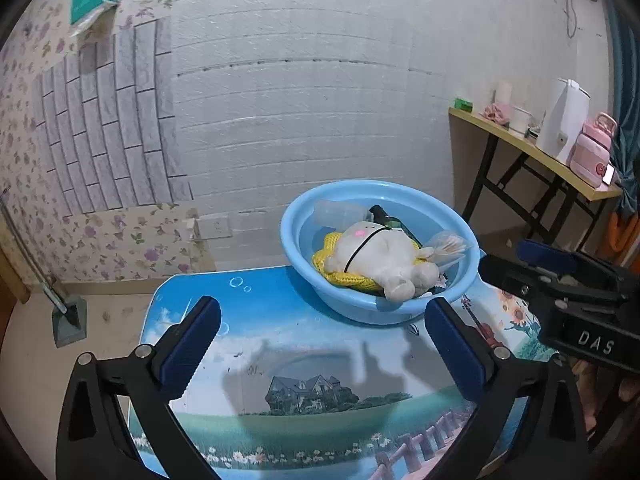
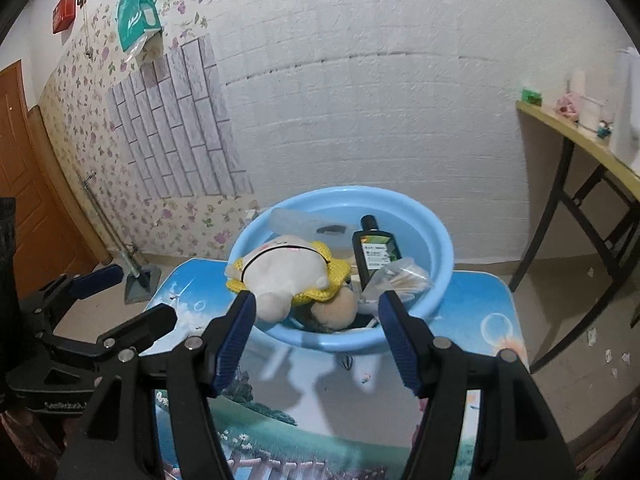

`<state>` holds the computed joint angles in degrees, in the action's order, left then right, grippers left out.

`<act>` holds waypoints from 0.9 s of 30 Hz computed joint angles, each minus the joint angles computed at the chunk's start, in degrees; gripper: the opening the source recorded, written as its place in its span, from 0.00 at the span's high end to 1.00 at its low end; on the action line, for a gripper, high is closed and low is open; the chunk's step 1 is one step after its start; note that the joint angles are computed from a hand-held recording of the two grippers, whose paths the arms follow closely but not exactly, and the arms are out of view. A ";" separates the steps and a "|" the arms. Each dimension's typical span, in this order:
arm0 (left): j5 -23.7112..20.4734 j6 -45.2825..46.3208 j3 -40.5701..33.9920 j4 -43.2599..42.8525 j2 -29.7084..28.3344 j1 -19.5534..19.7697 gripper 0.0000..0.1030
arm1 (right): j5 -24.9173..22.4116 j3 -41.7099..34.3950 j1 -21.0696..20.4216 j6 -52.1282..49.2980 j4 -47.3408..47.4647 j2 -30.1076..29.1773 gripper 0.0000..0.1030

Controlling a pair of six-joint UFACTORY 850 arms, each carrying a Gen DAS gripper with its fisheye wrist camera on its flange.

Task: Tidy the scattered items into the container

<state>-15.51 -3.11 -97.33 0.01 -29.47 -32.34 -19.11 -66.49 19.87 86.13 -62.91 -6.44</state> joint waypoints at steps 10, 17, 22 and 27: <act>1.25 -14.24 5.10 14.72 3.61 -0.74 0.00 | -9.86 2.07 4.28 10.09 -9.70 1.80 0.19; 1.15 -20.35 6.24 21.10 4.69 -1.06 0.00 | -16.11 1.08 6.65 9.66 -10.89 1.09 0.09; 0.89 -24.36 6.59 24.84 4.83 -1.13 0.00 | -18.13 1.37 7.35 9.51 -10.74 1.02 0.03; 1.66 -20.69 6.98 21.42 5.05 -0.82 0.00 | -17.68 1.71 7.10 9.58 -10.31 1.32 0.01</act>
<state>-13.85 -23.80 -90.35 21.43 -24.41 -33.16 -36.79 -64.78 26.97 95.71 -73.22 -5.12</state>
